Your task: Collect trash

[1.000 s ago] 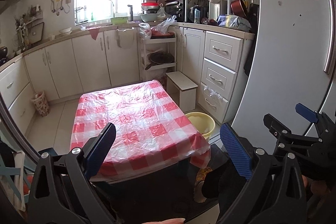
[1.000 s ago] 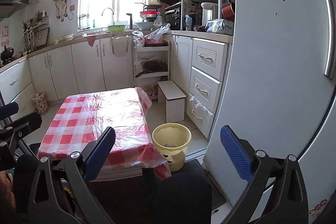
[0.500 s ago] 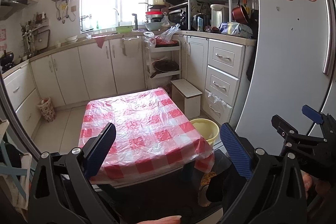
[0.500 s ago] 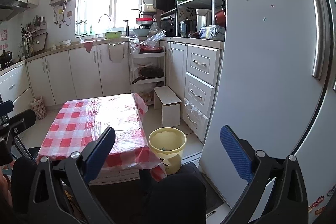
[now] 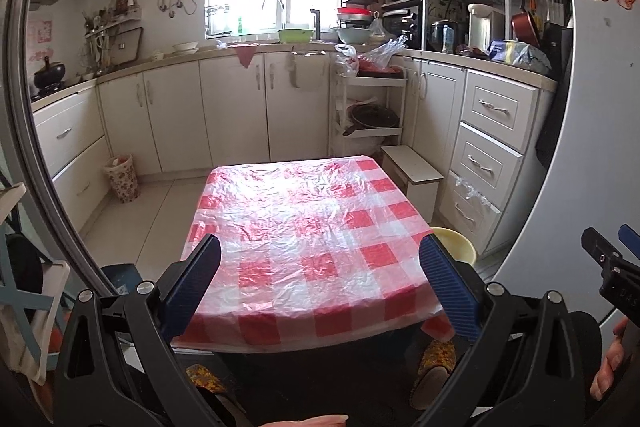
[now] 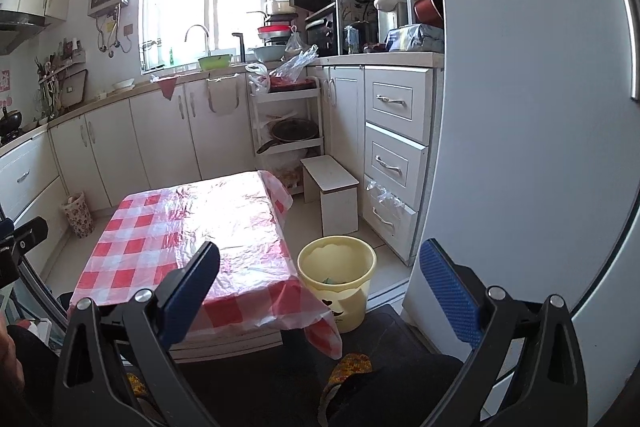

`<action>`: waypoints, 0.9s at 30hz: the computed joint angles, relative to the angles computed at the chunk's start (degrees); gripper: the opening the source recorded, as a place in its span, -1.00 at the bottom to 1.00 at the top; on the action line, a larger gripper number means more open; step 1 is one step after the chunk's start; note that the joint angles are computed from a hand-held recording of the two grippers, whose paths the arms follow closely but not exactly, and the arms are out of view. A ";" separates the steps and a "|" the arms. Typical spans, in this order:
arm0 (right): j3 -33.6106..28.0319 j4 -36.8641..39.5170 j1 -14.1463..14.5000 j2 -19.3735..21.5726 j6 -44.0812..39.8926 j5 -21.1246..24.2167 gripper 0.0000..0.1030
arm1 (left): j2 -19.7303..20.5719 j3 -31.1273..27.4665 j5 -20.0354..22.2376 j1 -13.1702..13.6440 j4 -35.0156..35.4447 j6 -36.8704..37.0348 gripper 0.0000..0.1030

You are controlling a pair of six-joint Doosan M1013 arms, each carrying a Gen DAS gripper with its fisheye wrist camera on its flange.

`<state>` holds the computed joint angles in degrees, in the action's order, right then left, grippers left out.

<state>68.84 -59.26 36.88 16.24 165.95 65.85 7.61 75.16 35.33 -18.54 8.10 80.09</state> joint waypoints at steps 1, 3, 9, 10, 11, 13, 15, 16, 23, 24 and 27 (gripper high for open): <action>-0.12 0.53 -0.52 0.32 0.36 -0.75 0.86 | 0.65 -0.47 0.02 0.11 0.83 -0.64 0.85; -0.11 1.34 -1.33 0.78 1.43 -1.90 0.86 | 1.87 -1.27 0.09 0.52 1.35 -1.01 0.85; 0.37 2.75 -2.55 1.51 2.61 -4.55 0.86 | 3.42 -1.09 -1.22 1.07 4.55 -4.82 0.85; 0.47 2.59 -2.52 1.59 2.63 -4.87 0.86 | 3.46 -0.89 -1.58 1.26 4.83 -5.30 0.85; 0.51 2.68 -2.59 1.68 2.32 -5.24 0.86 | 3.48 -0.68 -1.70 1.34 5.34 -5.92 0.85; 0.33 4.13 -2.89 1.98 0.93 -5.97 0.86 | 3.69 -0.55 -1.55 1.54 5.83 -6.63 0.85; 0.28 5.35 -3.22 2.10 0.29 -6.71 0.86 | 3.73 -0.27 -1.60 1.75 5.50 -6.89 0.85; 0.31 5.41 -3.24 2.13 0.33 -6.77 0.86 | 3.71 -0.14 -1.79 1.81 5.42 -6.98 0.85; 0.36 5.83 -3.34 2.36 -0.09 -6.97 0.86 | 4.28 0.39 -1.57 1.85 3.64 -4.84 0.85; 0.42 6.03 -3.45 2.45 -0.23 -7.13 0.86 | 4.54 0.32 -1.35 1.88 3.04 -4.24 0.85; -0.30 8.94 -4.09 3.25 -2.31 -6.81 0.86 | 5.68 -0.52 0.72 1.88 0.44 -1.31 0.85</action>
